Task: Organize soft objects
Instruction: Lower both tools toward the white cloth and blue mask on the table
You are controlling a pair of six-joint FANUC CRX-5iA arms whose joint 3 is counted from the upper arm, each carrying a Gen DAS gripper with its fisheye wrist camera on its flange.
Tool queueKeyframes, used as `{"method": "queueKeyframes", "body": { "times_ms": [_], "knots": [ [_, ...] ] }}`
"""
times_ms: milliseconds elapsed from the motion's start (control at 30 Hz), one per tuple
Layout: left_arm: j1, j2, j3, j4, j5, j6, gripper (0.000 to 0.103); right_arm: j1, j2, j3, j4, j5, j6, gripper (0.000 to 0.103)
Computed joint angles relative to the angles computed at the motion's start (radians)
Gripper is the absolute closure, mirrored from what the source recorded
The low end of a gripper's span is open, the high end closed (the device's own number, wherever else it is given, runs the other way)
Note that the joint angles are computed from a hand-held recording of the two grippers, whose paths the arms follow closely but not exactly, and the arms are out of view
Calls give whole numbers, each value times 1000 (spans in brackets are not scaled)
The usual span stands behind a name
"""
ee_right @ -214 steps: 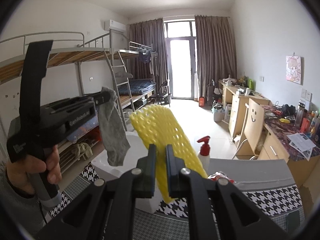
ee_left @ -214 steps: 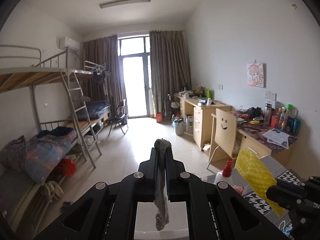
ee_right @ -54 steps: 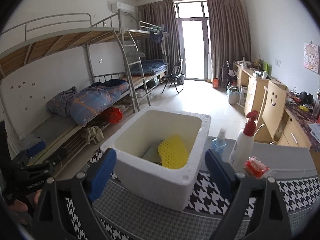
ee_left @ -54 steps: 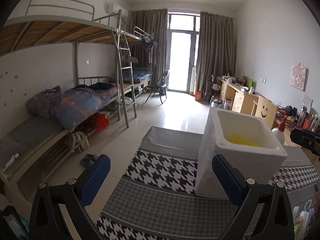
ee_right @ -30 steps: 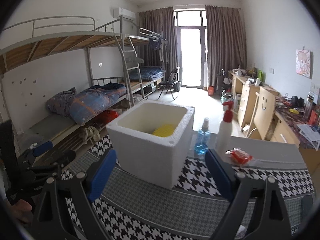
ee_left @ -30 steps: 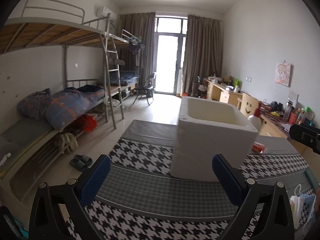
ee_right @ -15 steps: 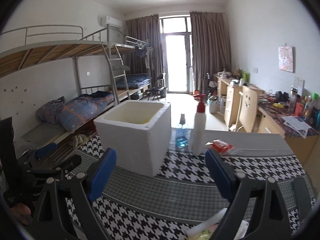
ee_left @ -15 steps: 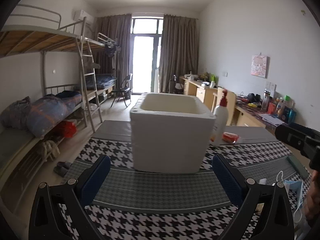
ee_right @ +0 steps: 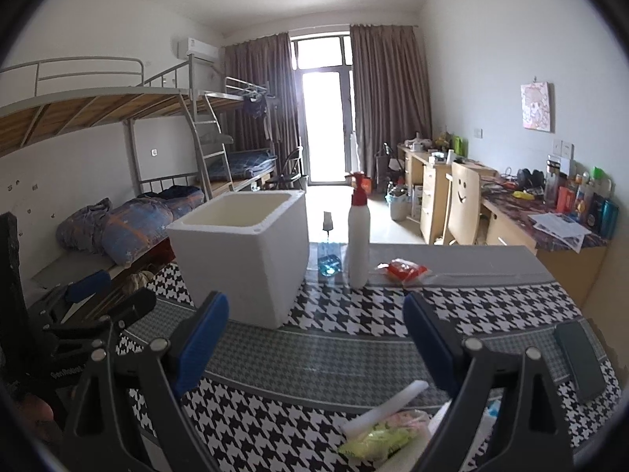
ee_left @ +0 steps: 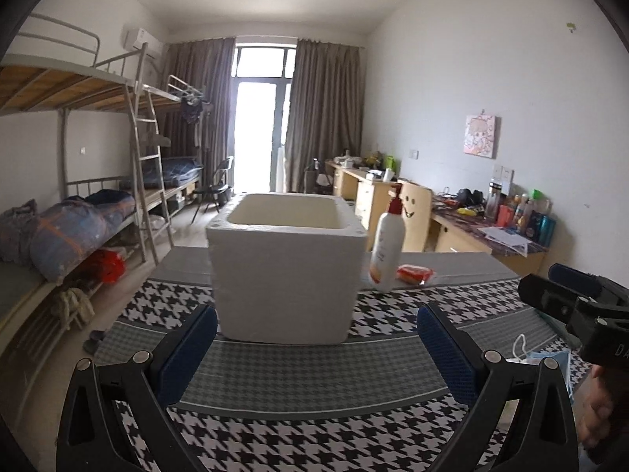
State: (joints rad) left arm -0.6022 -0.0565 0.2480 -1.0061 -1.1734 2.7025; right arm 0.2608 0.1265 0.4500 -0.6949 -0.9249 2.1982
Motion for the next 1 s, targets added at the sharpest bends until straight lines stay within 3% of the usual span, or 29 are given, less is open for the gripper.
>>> {"method": "queueKeyframes", "body": {
  "times_ms": [533, 1000],
  "knots": [
    [17, 39, 8, 93, 113, -38, 1, -22, -54, -89, 46, 85, -23, 10],
    [60, 78, 19, 239, 254, -183, 1, -41, -61, -128, 159, 143, -153, 10]
  ]
}}
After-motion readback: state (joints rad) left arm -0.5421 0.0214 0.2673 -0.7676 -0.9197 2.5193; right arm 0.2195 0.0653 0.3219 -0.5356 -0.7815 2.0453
